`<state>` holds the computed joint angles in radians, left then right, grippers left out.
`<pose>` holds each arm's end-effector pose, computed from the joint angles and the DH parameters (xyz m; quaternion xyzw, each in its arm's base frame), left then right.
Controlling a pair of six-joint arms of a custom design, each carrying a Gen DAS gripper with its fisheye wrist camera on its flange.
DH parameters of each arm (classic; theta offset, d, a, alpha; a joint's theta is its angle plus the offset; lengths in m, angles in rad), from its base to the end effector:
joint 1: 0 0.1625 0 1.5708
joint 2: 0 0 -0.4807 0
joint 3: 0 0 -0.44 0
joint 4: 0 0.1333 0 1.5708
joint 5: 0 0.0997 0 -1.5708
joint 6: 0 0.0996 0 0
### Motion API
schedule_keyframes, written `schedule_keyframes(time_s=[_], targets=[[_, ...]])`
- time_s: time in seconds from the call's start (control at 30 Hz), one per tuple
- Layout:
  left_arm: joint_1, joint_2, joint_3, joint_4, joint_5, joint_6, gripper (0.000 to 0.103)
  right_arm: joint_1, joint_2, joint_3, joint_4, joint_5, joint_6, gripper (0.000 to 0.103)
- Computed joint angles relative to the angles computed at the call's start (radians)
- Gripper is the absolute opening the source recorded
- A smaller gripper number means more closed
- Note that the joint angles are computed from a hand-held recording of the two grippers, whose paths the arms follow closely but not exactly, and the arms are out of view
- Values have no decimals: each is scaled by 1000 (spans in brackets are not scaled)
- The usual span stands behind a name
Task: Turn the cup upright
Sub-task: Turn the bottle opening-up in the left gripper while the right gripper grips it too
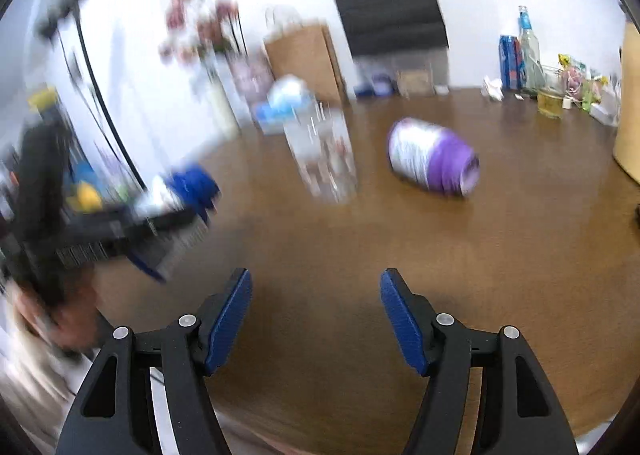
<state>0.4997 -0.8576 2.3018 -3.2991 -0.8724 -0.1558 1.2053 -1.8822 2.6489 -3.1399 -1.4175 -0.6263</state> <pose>-0.3330 -0.4066 0.0443 0.3675 0.8559 -0.3038 0.2004 0.0280 -0.3423 0.3181 0.1490 -0.9062 0.3760 0.1233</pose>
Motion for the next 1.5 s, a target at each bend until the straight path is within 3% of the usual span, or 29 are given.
schedule_keyframes(time_s=[0.07, 0.2, 0.27, 0.3, 0.33, 0.37, 0.53, 0.67, 0.77, 0.87, 0.93, 0.97, 1.17, 1.27, 1.3, 1.37, 1.5], targets=[[-23, -4, 3, -84, -12, 64, 60, -51, -60, -58, 168, 198, 31, 83], [-60, 17, 22, -256, -74, 238, 60, -67, -21, -214, 523, 464, 71, 85], [-64, 12, 21, -263, -118, 266, 60, -58, 30, -278, 659, 533, 84, 85], [-67, 12, 34, -281, -131, 276, 60, -49, 57, -298, 698, 551, 114, 76], [-78, 25, 32, -310, -104, 291, 60, -42, 75, -308, 717, 579, 128, 54], [-83, 32, 23, -303, -76, 301, 60, -36, 79, -305, 695, 565, 144, 54], [-53, 24, 11, -295, -103, 320, 60, -15, 102, -303, 665, 558, 158, 53], [-24, 15, 15, -289, -134, 313, 60, 20, 103, -305, 610, 507, 151, 53], [-10, -30, 35, -218, -177, 285, 61, 108, 94, -275, 438, 347, 80, 53], [56, -37, 23, -193, -267, 343, 60, 225, 108, -195, 154, 168, -145, 53], [71, -36, 31, -209, -293, 355, 60, 306, 145, -160, 16, 31, -232, 53], [71, -29, 40, -233, -278, 373, 60, 324, 162, -152, -23, 2, -249, 53], [65, -13, 51, -266, -220, 392, 60, 317, 197, -168, 0, 16, -229, 53], [72, -4, 45, -261, -193, 396, 60, 332, 234, -155, -68, -10, -273, 53], [83, 8, 40, -266, -183, 404, 60, 340, 259, -153, -95, -26, -296, 48], [117, 57, 37, -333, -176, 439, 60, 346, 302, -159, -108, -49, -307, 47], [169, 82, 29, -235, -179, 332, 60, 319, 400, -165, -112, -108, -297, 46]])
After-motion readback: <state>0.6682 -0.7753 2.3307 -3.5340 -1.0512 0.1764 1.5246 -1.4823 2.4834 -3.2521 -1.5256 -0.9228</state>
